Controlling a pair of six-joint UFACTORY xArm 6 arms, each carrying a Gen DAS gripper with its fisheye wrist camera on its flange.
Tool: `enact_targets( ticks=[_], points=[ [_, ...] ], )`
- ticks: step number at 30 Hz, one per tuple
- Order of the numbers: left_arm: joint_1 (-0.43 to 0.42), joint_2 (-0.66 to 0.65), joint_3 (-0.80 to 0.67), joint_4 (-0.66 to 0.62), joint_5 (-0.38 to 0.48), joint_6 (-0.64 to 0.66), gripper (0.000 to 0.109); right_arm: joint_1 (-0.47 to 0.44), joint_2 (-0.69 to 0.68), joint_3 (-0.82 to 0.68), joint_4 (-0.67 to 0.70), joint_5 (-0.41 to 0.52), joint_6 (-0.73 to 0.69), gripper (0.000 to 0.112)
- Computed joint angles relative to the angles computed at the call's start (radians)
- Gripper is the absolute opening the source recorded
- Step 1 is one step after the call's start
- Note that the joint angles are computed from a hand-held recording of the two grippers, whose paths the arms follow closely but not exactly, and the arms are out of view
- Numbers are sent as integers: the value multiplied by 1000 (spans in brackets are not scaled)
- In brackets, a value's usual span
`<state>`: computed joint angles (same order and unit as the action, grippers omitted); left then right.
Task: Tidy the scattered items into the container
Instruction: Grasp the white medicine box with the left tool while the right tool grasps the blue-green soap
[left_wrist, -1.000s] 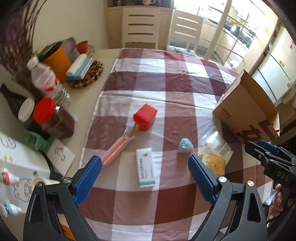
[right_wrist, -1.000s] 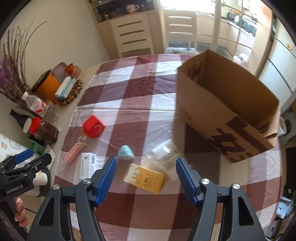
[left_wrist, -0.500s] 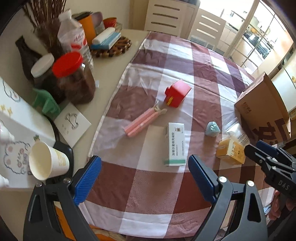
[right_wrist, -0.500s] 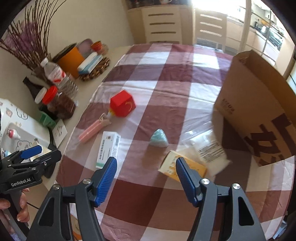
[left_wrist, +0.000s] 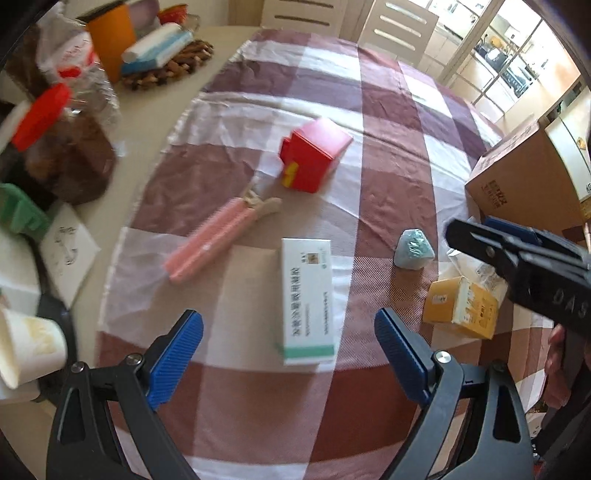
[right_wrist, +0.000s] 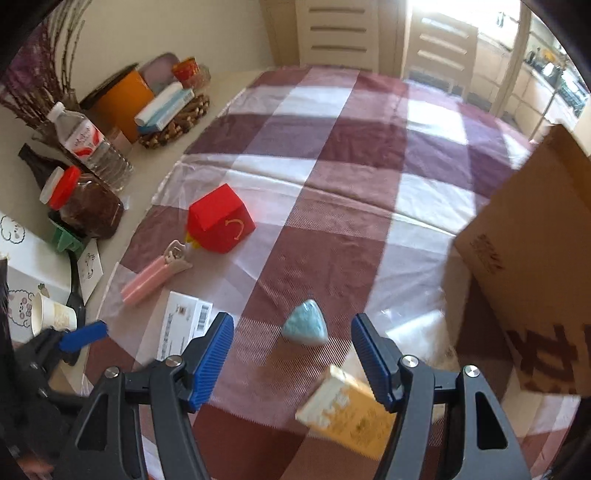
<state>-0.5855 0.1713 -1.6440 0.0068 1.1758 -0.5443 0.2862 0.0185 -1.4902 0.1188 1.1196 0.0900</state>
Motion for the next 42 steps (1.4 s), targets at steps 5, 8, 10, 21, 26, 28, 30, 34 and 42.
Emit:
enact_targets(
  ticks=[5, 8, 10, 21, 26, 28, 30, 34, 42],
  points=[
    [-6, 76, -60, -9, 23, 3, 93, 6, 109, -97, 3, 72, -43, 68],
    [-2, 98, -68, -36, 20, 14, 93, 12, 143, -117, -2, 96, -54, 68],
    [1, 112, -75, -47, 21, 19, 93, 12, 158, -126, -7, 106, -55, 68],
    [18, 168, -107, -83, 29, 36, 93, 4, 220, -165, -2, 155, -58, 56],
    [12, 183, -125, -59, 33, 26, 93, 3, 214, -144, -3, 150, -61, 53],
    [6, 187, -130, -41, 33, 22, 93, 7, 214, -144, -13, 148, -67, 53],
    [-3, 192, -137, -16, 38, 18, 92, 12, 209, -137, -34, 140, -67, 42],
    [-31, 192, -145, 94, 67, -18, 66, 8, 184, -102, -48, 111, -70, 34],
    [-6, 139, -76, 57, 18, -20, 37, -5, 153, -69, 10, 99, -60, 30]
  ],
)
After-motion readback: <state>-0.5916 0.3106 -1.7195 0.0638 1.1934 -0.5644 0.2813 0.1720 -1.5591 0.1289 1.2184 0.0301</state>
